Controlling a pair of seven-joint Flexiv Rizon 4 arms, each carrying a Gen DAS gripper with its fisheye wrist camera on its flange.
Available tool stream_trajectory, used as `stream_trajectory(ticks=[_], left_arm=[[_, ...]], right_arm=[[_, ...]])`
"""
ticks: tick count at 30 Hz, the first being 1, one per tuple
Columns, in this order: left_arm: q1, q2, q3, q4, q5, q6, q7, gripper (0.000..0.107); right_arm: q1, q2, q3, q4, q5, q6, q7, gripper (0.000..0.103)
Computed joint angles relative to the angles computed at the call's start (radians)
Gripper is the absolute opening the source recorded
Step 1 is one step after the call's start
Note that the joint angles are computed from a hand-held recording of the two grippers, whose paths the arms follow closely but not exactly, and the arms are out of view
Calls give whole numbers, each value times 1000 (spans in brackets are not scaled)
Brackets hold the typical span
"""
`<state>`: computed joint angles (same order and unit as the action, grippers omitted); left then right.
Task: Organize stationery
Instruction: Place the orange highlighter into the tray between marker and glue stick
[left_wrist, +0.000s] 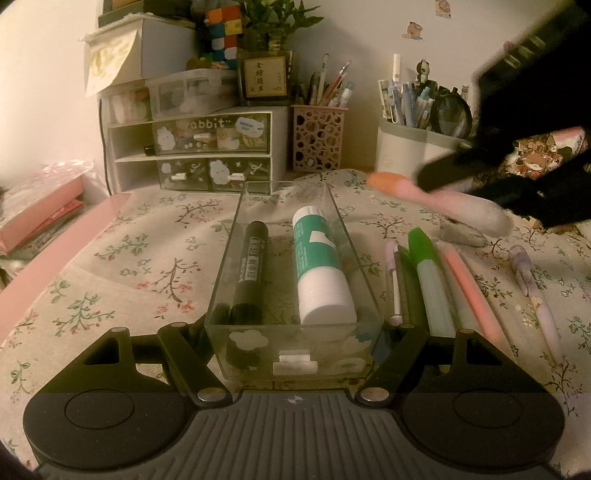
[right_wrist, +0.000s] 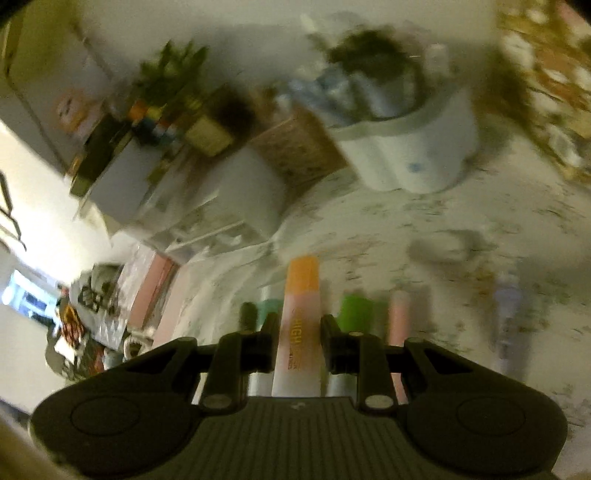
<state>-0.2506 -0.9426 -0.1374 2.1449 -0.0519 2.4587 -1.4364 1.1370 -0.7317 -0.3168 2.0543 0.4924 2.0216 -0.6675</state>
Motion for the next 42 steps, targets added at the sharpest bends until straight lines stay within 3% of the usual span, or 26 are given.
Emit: stream_trajectory(ticks=[10, 21, 26, 34, 40, 42], left_arm=[[-5, 2, 1, 2, 1, 1, 0, 74], [-6, 2, 1, 2, 0, 1, 0, 74], [-7, 2, 1, 2, -1, 2, 0, 74], [-7, 1, 1, 0, 0, -1, 2, 74], [-7, 1, 1, 0, 0, 0, 2, 74], [-7, 1, 1, 0, 0, 0, 1, 74]], right_arm=[[-21, -22, -6, -103, -135, -88, -3, 7], [-148, -56, 95, -191, -327, -184, 81, 8], [-249, -69, 197, -214, -411, -185, 97, 8], [-210, -59, 154, -174, -399, -134, 110, 8], [-22, -10, -53, -55, -246, -101, 76, 8], [2, 0, -82, -18, -206, -90, 70, 8]])
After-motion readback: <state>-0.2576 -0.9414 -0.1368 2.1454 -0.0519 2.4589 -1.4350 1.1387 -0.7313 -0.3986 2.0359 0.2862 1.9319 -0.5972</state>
